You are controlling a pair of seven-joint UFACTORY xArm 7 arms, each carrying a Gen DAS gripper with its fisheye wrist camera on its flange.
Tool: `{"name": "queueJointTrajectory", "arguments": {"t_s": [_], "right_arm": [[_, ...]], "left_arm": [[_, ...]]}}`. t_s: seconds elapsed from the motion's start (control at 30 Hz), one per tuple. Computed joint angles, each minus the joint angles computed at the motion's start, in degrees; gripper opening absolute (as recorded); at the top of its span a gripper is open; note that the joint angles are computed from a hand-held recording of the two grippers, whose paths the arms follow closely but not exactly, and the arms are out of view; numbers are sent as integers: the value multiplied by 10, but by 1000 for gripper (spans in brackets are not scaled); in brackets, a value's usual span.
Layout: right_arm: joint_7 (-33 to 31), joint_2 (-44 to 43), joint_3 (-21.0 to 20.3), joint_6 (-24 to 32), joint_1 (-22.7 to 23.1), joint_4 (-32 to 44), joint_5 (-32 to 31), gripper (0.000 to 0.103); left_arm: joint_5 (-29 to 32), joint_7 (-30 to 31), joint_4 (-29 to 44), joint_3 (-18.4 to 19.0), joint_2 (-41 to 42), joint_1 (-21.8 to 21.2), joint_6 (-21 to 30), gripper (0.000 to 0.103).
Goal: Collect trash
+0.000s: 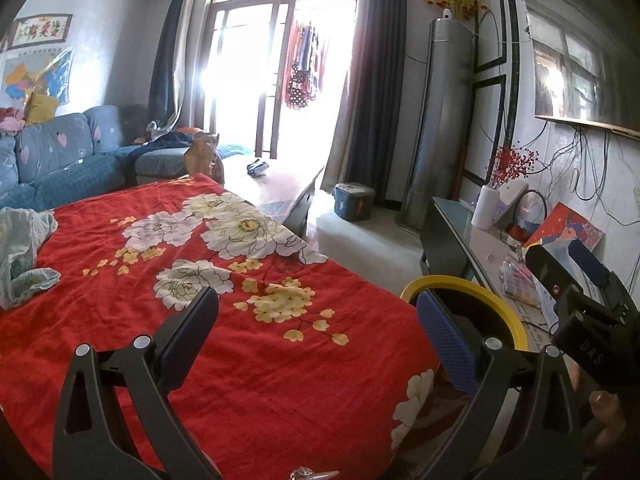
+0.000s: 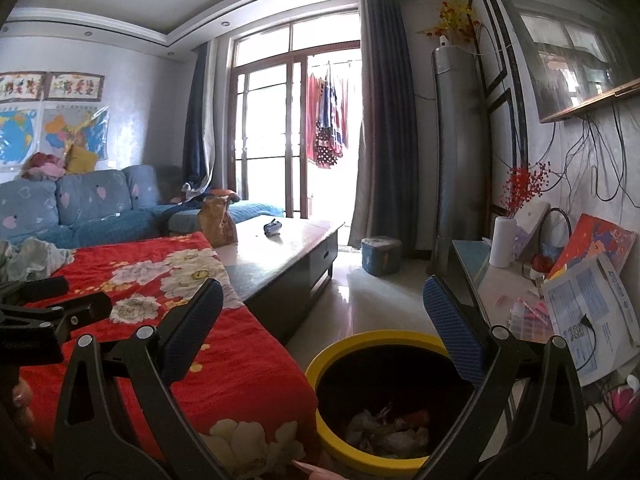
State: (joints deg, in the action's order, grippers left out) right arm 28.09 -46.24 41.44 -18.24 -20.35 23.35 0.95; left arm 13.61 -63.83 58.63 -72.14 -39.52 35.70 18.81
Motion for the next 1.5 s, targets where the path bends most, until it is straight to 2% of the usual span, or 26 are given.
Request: {"name": "queueJointTrajectory", "arguments": {"t_s": [0.97, 1.2, 1.27, 1.37, 1.43, 1.5], "right_arm": [[8, -4, 3, 2, -7, -1, 0, 92], [4, 13, -17, -2, 3, 8, -3, 92], [1, 41, -31, 11, 19, 34, -4, 92], [-4, 106, -44, 30, 62, 89, -14, 92], [-18, 183, -51, 55, 118, 155, -33, 92], [-64, 286, -59, 113, 201, 246, -41, 92]], "left_arm": [[-1, -1, -1, 1, -3, -1, 0, 97], [-8, -5, -4, 12, 5, -17, 11, 97], [-10, -4, -22, 42, 15, -50, 24, 97], [-14, 0, -91, 146, 0, -148, 66, 97], [-26, 0, -147, 225, -36, -208, 128, 97], [-32, -8, -213, 302, -108, -248, 234, 97]]}}
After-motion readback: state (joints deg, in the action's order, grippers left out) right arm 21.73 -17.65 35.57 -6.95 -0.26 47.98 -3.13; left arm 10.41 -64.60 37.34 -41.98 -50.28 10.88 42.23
